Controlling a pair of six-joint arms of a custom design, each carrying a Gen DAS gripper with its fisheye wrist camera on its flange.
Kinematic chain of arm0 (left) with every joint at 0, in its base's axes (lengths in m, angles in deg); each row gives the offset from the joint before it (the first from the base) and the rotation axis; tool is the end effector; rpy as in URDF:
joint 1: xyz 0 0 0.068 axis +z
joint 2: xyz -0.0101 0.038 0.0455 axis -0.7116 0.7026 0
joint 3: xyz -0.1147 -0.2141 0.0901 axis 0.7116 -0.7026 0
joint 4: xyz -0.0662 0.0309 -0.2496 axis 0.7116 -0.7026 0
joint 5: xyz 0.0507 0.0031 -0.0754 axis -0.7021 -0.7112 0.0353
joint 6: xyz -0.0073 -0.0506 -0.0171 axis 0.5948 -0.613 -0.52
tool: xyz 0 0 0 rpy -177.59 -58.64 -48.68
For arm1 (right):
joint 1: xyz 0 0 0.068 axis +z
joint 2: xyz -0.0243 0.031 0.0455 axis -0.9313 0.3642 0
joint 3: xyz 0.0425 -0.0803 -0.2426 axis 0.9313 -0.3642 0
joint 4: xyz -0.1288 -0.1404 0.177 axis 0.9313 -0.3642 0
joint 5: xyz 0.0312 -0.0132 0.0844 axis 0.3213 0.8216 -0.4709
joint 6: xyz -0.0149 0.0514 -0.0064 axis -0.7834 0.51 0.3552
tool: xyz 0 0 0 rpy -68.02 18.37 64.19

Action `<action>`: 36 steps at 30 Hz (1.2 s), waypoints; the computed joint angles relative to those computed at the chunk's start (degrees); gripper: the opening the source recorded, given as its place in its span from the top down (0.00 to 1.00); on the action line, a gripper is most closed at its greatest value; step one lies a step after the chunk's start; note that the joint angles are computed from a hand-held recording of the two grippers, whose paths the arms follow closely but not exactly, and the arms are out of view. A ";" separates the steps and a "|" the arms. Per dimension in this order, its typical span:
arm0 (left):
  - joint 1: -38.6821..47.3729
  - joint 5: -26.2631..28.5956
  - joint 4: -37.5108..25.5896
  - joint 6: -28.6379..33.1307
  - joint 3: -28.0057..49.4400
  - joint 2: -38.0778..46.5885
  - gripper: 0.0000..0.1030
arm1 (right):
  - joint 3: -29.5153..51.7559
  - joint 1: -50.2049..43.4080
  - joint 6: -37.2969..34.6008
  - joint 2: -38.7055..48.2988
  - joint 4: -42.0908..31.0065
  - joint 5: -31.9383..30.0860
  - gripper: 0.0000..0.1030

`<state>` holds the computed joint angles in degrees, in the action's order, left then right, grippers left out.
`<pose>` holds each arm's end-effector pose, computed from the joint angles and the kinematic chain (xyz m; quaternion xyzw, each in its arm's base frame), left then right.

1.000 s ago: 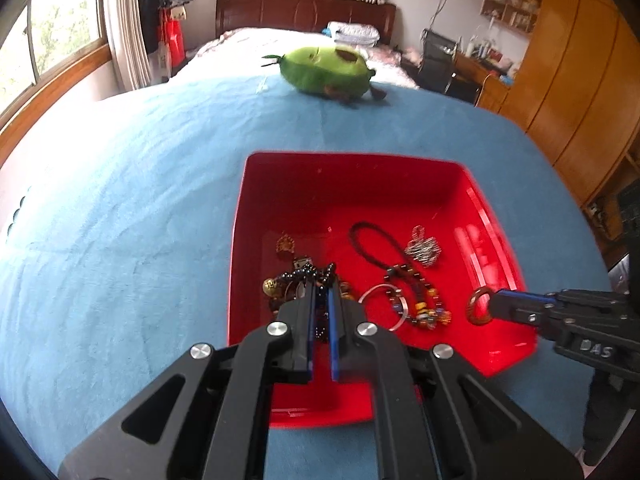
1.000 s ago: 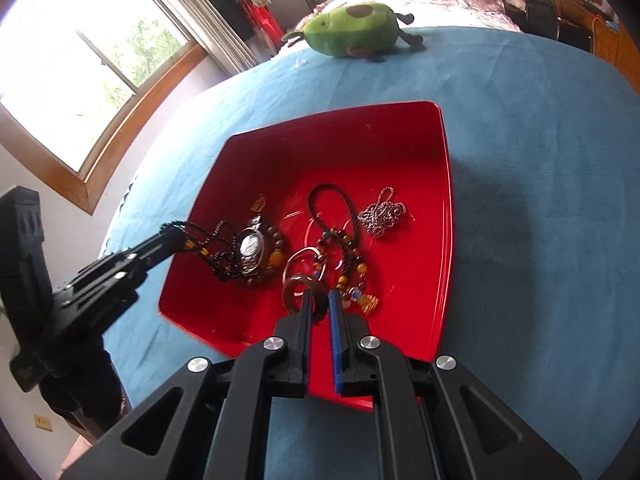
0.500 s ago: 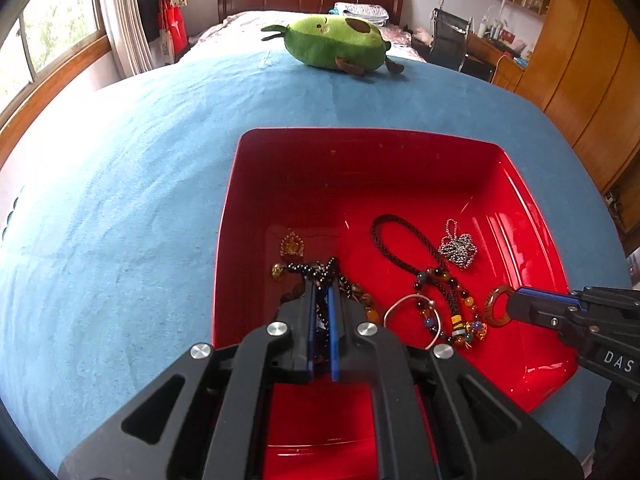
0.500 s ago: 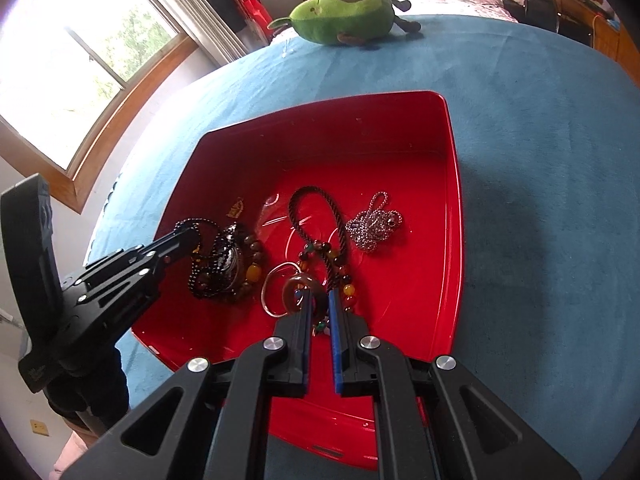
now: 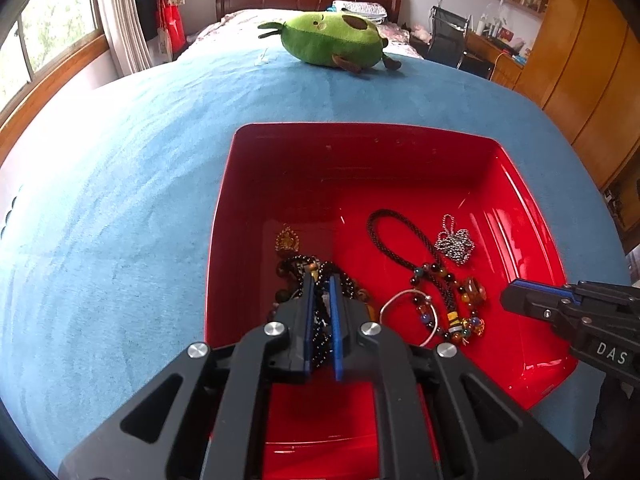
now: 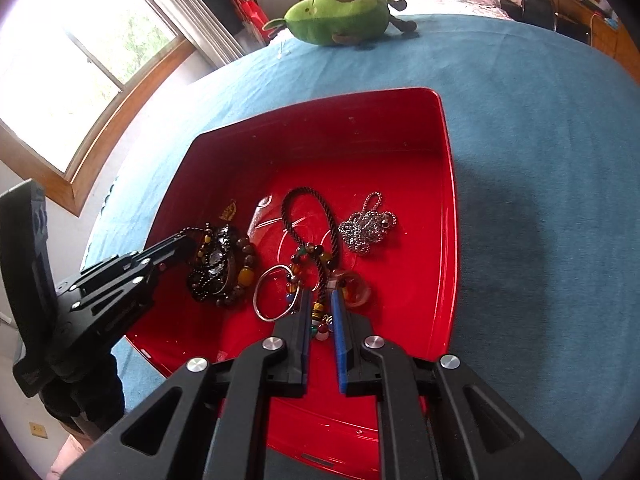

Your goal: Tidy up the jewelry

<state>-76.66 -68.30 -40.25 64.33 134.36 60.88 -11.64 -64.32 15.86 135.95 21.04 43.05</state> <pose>0.2373 -0.1373 0.1730 0.0566 0.9583 -0.0474 0.2759 0.1831 0.0280 0.1785 -0.0359 0.9560 0.2136 0.1978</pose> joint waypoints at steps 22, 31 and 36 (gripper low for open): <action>-9.10 -9.12 -4.42 -3.70 -4.30 -15.16 0.55 | -2.25 -3.50 -1.19 -14.01 -5.60 -0.05 0.66; -13.32 -13.59 -7.40 -6.22 -6.31 -21.72 0.31 | -2.37 -1.80 0.33 -21.02 -9.59 2.68 0.43; -15.26 -16.07 -9.46 -6.82 -7.68 -25.88 0.11 | -1.72 4.32 3.96 -26.42 -12.83 10.42 0.15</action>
<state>-91.93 -84.37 -49.71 57.51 126.68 35.00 -13.36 -60.00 19.82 109.53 8.21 53.48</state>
